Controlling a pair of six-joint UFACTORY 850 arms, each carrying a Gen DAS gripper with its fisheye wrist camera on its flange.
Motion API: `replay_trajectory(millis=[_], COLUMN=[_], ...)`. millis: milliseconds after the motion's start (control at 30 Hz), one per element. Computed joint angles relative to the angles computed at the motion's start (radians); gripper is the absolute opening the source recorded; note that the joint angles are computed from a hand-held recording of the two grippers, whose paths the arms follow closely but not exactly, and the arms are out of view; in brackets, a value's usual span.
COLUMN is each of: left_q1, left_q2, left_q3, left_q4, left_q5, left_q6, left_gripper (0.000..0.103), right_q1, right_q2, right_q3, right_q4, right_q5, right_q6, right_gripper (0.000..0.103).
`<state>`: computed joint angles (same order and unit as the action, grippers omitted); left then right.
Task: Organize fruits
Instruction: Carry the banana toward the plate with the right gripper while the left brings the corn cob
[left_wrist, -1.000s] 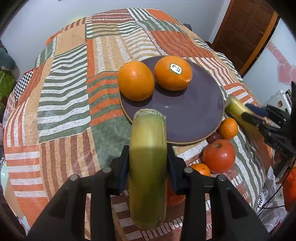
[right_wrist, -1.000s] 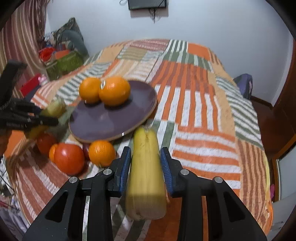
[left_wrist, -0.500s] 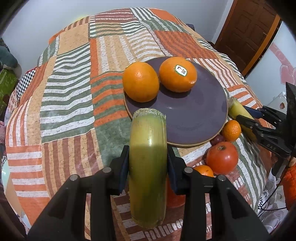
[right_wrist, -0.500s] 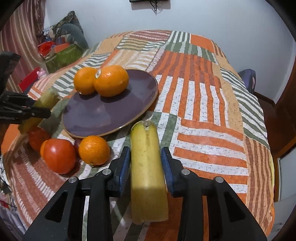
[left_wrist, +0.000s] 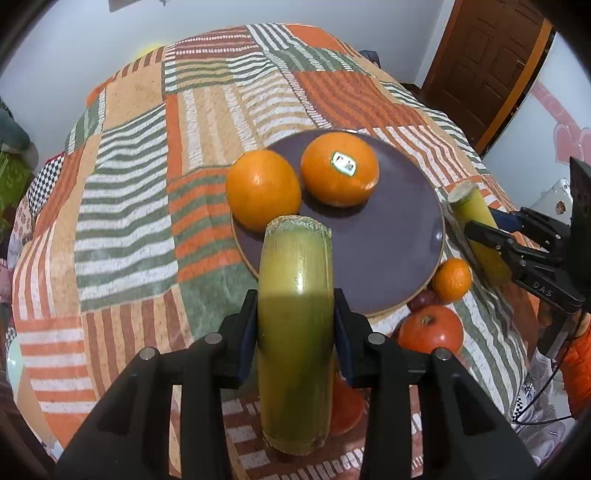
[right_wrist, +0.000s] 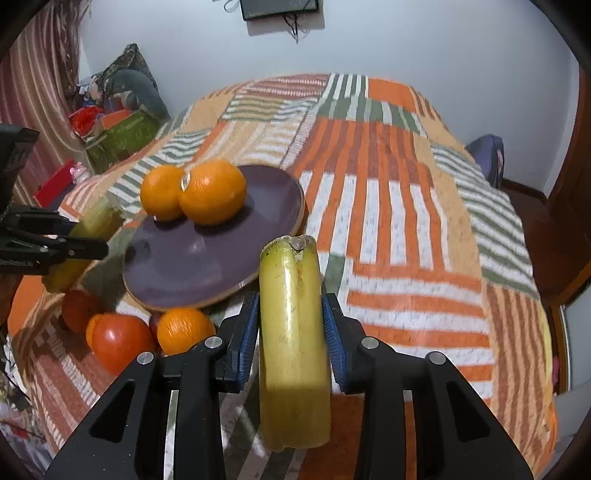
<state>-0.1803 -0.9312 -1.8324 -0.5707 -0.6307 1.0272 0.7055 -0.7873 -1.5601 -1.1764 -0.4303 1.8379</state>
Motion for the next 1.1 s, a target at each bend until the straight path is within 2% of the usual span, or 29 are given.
replay_trajectory(millis=[200,500,700,833,1100], left_q1=[-0.012,-0.041,-0.060,-0.060,-0.062], left_q2=[-0.056,-0.098,-0.116,-0.161,-0.212], left_q3=[-0.092,-0.143,-0.162,-0.239,-0.312], left_q4=[0.039,0.105,0.137,0.137,0.169], left_q5=[-0.072,-0.089,-0.096,-0.150,-0.156], left_q6=[-0.069,-0.085,-0.071,-0.112,-0.130], left_gripper=[0.037,0.037,0.037,0.037,0.037], right_q1=[-0.015,-0.042,-0.059,-0.071,-0.076], right_q2=[-0.006,-0.064,-0.100,-0.127,-0.211], right_q3=[-0.032,-0.137,-0.206,-0.251,-0.375], right_q4=[-0.039,0.022,0.119,0.205,0.338], right_q5=[-0.007,0.039,0.049,0.054,-0.001], right_q6=[0.033,-0.063,-0.181,-0.268,-0.443], right_gripper=[0.031,0.031,0.031,0.031,0.031])
